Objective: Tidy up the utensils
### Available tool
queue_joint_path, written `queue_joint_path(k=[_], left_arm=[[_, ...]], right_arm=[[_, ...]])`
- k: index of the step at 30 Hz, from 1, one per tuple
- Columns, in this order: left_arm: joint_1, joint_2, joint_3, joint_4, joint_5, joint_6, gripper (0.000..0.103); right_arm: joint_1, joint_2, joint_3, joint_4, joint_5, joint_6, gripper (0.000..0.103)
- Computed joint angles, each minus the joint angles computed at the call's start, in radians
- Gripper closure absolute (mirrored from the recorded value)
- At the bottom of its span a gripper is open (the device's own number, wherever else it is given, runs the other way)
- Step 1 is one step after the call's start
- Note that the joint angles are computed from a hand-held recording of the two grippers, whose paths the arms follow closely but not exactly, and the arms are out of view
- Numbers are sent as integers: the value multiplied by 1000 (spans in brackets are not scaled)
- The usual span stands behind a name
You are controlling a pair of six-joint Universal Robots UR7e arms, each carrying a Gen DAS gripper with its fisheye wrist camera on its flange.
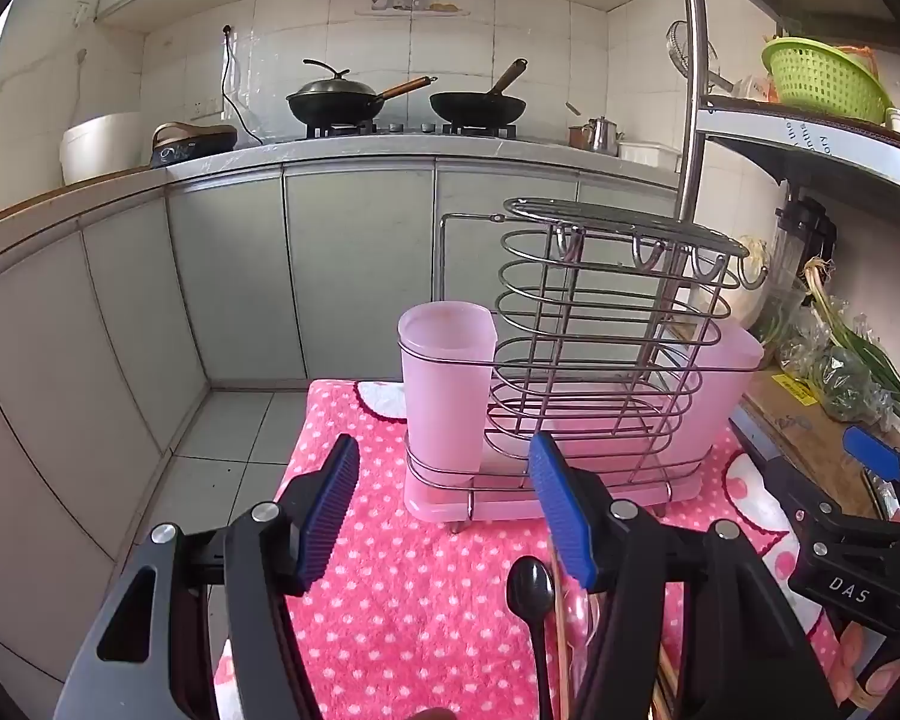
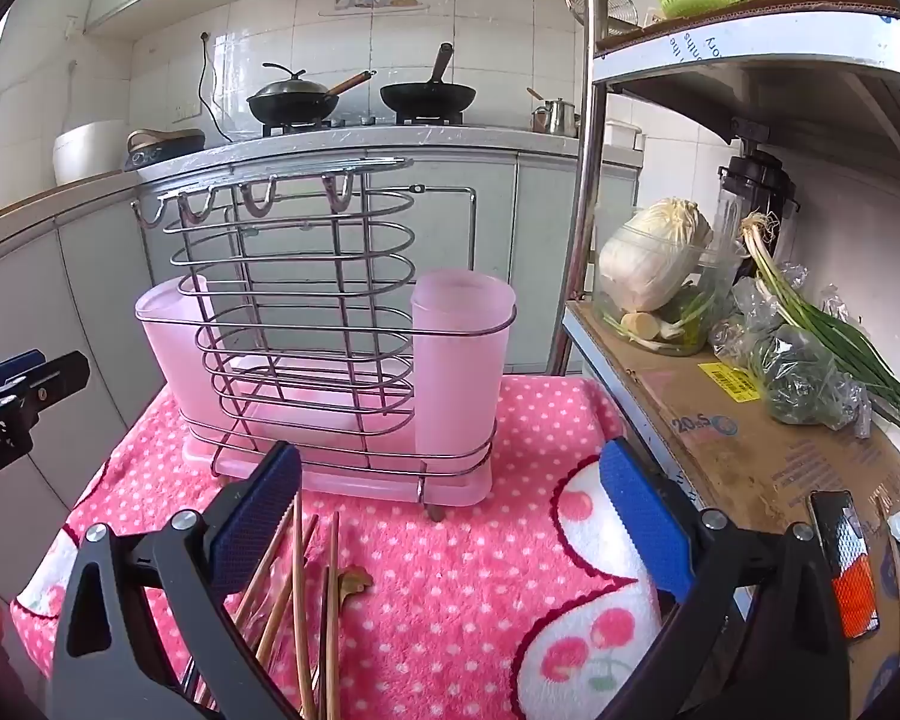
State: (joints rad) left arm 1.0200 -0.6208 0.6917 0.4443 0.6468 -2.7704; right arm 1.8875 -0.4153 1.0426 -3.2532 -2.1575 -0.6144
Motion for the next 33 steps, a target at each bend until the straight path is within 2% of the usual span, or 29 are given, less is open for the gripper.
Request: queue_joint_path(k=[12,33], left_arm=[[-15,-21,29,-21,-13,12,44],[-14,-29,41,-34,5,22,44]], right_arm=[[6,-1,-10,9,0,1,3],[5,-4,-1,-2,9,0,3]])
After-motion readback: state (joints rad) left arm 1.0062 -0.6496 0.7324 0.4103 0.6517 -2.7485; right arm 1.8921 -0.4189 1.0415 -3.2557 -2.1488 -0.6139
